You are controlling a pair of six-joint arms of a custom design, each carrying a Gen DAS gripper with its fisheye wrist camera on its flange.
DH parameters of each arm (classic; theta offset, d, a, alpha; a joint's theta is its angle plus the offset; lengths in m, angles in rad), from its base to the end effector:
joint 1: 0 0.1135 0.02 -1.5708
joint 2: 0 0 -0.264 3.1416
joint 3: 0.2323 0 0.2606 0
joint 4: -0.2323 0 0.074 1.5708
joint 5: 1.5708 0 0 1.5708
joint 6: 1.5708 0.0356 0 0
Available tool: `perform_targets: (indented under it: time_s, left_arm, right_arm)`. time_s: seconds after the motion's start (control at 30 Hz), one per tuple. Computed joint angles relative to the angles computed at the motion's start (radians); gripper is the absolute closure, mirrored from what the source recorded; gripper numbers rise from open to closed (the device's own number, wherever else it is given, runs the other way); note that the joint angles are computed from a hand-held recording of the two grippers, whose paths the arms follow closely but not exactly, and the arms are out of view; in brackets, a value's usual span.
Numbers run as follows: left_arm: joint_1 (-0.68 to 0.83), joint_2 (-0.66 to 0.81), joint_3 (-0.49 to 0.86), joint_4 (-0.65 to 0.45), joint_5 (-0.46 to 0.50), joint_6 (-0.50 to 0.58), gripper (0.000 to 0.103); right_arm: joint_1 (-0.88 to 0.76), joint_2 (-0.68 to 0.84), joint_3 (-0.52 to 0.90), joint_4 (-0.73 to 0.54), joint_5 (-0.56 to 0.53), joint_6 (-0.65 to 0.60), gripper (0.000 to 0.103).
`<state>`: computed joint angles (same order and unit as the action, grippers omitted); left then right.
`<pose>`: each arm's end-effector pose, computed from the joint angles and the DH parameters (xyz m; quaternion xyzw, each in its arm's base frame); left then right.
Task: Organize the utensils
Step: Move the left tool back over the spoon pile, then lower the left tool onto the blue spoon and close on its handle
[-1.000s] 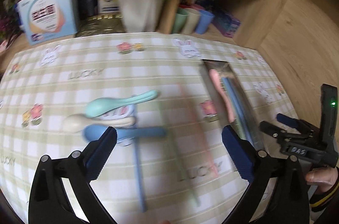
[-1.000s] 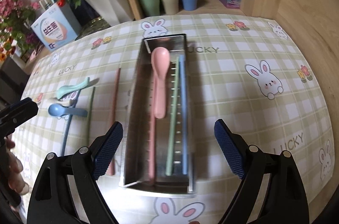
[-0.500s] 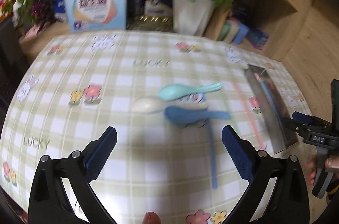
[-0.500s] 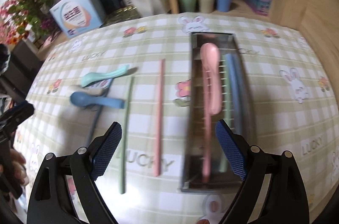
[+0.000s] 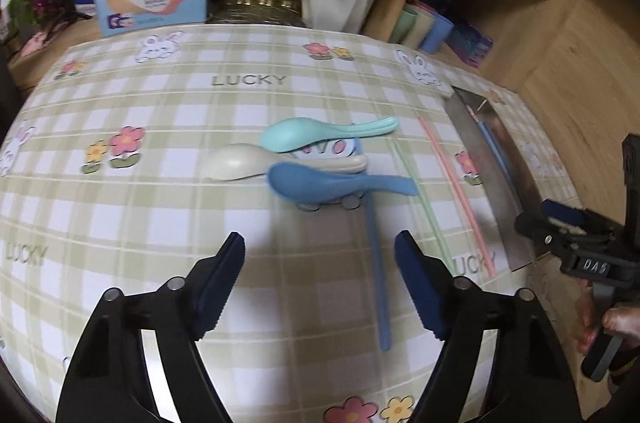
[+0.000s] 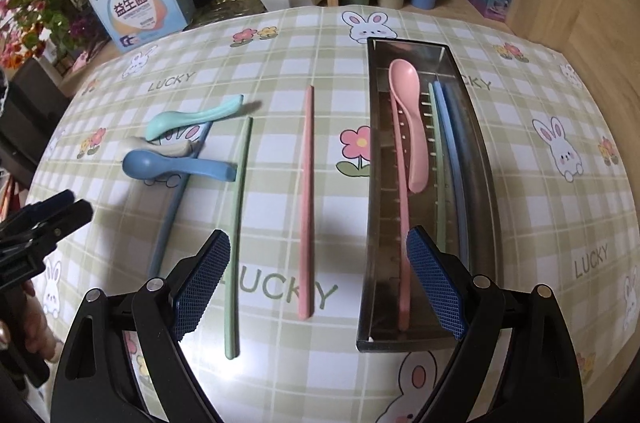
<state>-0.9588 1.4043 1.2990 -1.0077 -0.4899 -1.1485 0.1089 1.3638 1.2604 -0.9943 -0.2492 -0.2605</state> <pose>0.1753 -0.2207 0.3123 -0.1443 0.9354 -0.0746 0.3141 0.2710 0.0385 0.3088 -0.2058 0.9429 0.1029 0.2410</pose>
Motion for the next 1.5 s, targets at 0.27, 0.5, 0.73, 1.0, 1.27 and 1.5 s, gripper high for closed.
perform_targets:
  time_s: [0.27,0.5,0.73,1.0,1.27,1.5]
  left_arm:
    - [0.182,0.049,0.016,0.17,0.174,0.341,0.058]
    - [0.191,0.18,0.129,0.178,0.275,0.384,0.06]
    - [0.237,0.269,0.202,0.126,0.323,0.048,0.06]
    - [0.243,0.434,0.462,-0.122,0.316,-0.219,0.049]
    - [0.254,0.419,0.409,-0.027,0.376,-0.387,0.056]
    - [0.251,0.526,0.545,-0.184,0.326,-0.393,0.057]
  right_arm:
    - [-0.002,0.018,0.003,0.008,0.003,0.006,0.016]
    - [-0.051,0.036,0.014,0.012,-0.015,0.002,0.016]
    - [-0.074,0.051,0.023,0.019,-0.036,0.006,0.016]
    - [-0.108,0.055,0.021,0.018,-0.077,-0.002,0.016]
    - [-0.17,0.075,0.027,0.019,-0.12,-0.015,0.016]
    - [-0.215,0.109,0.035,0.017,-0.153,-0.019,0.016]
